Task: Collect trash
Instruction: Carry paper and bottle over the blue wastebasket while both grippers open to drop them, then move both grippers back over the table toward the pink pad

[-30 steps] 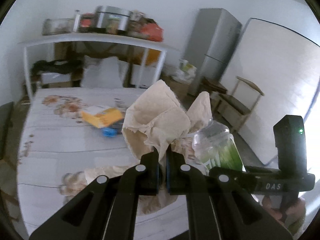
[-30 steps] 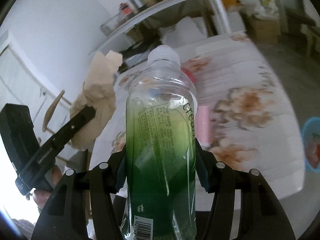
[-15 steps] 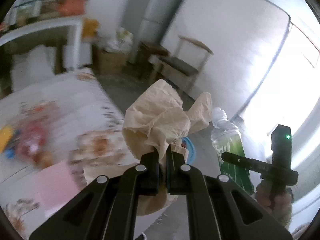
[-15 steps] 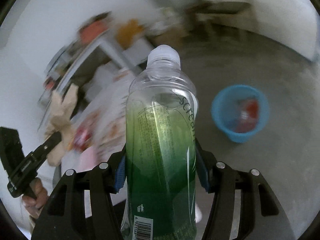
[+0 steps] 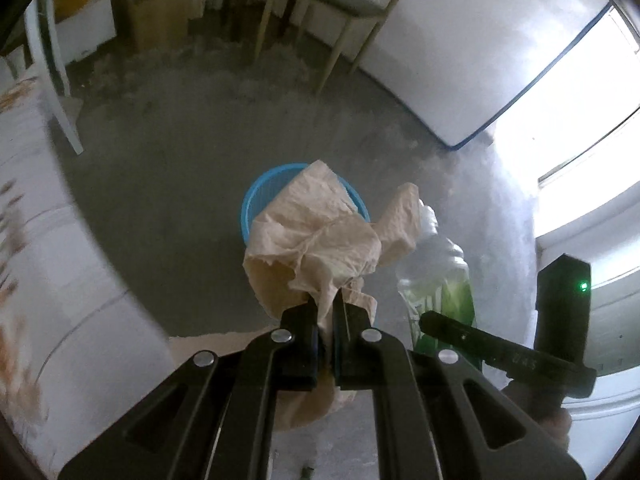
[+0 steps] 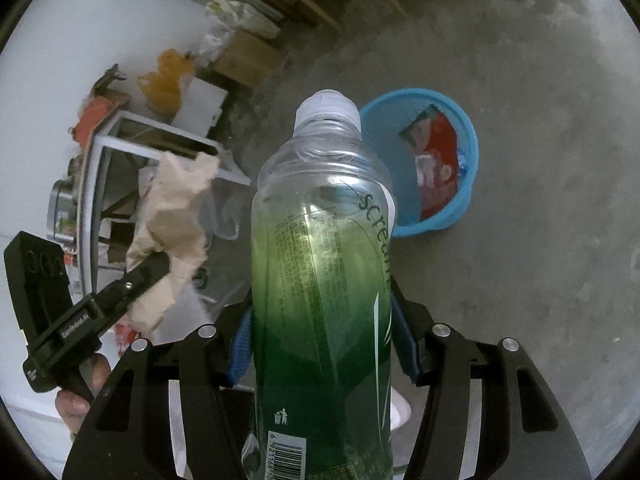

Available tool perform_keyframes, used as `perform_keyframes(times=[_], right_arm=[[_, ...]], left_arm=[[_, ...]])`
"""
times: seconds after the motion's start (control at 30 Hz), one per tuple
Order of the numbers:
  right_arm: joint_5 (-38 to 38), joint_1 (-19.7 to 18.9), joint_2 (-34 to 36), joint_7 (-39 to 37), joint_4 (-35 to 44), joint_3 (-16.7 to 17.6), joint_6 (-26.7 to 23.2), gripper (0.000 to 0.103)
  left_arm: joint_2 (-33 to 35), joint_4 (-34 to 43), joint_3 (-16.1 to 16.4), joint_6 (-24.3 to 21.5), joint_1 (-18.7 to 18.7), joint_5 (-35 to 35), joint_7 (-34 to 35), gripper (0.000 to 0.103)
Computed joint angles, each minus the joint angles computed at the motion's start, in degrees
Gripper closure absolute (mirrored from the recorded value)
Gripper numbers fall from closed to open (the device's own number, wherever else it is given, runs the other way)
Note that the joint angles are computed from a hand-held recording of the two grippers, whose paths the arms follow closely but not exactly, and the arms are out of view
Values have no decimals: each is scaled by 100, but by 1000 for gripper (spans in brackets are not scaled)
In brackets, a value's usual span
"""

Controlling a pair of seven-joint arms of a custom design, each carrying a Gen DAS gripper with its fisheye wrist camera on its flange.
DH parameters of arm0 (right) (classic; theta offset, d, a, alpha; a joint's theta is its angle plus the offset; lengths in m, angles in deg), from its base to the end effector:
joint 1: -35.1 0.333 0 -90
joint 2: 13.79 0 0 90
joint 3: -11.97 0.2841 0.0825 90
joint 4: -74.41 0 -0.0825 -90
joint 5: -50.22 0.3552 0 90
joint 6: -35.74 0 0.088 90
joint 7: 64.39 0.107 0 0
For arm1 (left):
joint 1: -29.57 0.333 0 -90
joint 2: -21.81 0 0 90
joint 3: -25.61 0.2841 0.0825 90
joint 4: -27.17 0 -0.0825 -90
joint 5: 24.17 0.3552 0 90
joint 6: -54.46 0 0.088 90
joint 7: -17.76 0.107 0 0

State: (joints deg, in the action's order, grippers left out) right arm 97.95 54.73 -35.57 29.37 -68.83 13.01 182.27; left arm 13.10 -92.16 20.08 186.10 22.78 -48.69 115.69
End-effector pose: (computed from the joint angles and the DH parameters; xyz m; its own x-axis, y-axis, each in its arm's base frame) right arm 0.4152 0.1455 0.4488 -0.1842 -0.7476 -0.6381 -0.9211 0.3579 -0.1534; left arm 0.5070 -0.1219 0.5114 -0.1817 -0.9266 0.3292 -0.9332 0.0570 -0.3548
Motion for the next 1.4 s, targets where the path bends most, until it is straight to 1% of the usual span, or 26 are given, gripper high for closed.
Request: perform_keyframes(times=[0.03,0.07,0.13,0.17,0.2,0.23,0.27,0.33,0.4,0.47,0.5,0.6,0.63,0.7,0.77,0.8,0.83,0.97,1.1,1.17,1.2,1.27,1.4], right_arm=[[48,-21,126,-176,85,-139,-100,48],[135,-29,436,-352,350,-233,-162,46],[297,-96,817,-696,671,-289,-218,42],[341,-158,1055,-799,838,-276,-186,33],[280,-257,1248,-767,941,-245,-140,31],[104,-347,1317,-584,936,-167,-73,31],[-217,-445,1500,-299,1003,-92,1,31],[-575,-534,1624,35,977,9,117,31],[-554,-543,1521,97,768,50,183,31],[-349,-506,1293,4,458,61,246,31],[-362,-503,1224,16,374,63,258,31],[-404,-474,813,81,-22,76,353,31],[-354,-449,775,29,-80,41,385,31],[-467,-461,458,155,-304,40,364,31],[-569,-462,206,228,-469,28,375,31],[-527,-364,295,36,-441,-97,462,31],[-597,-445,184,152,-499,-21,458,31],[-597,-386,-22,144,-595,-66,496,31],[-651,-305,-375,306,-761,-1,476,31],[-679,-266,-593,359,-819,57,421,31],[-655,-156,-508,341,-749,43,507,31],[-609,-13,-697,302,-778,59,512,31],[-515,347,-808,158,-614,142,592,30]], left_arm=[[327,294,-39,-22,-14,72,-79,97],[617,579,-79,-56,-5,115,-175,95],[1217,1173,-183,1,40,300,-494,71],[1403,1352,-231,54,69,467,-649,44],[1537,1429,-293,254,43,757,-919,38],[1670,1544,-330,362,29,1040,-1151,38],[1781,1656,-356,366,15,1310,-1378,38],[1792,1644,-426,306,146,1237,-1338,37],[1595,1406,-462,382,272,1013,-1207,36],[1373,1182,-440,431,336,973,-1079,35],[1315,1111,-439,454,323,1017,-1077,35],[1045,848,-401,595,330,896,-833,35],[975,797,-382,621,323,840,-769,35],[694,578,-302,627,336,654,-568,35],[385,394,-228,657,307,561,-519,35],[272,329,-183,670,282,505,-473,35],[112,236,-125,669,258,417,-393,35],[-567,-207,156,667,119,89,30,35],[-1509,-871,509,616,-32,-116,428,34],[-1986,-1202,707,578,-103,-177,574,33],[-2249,-1372,824,550,-121,-189,648,31],[-2896,-1808,1057,529,-94,-159,763,30],[-4061,-2544,1450,413,142,125,706,29]])
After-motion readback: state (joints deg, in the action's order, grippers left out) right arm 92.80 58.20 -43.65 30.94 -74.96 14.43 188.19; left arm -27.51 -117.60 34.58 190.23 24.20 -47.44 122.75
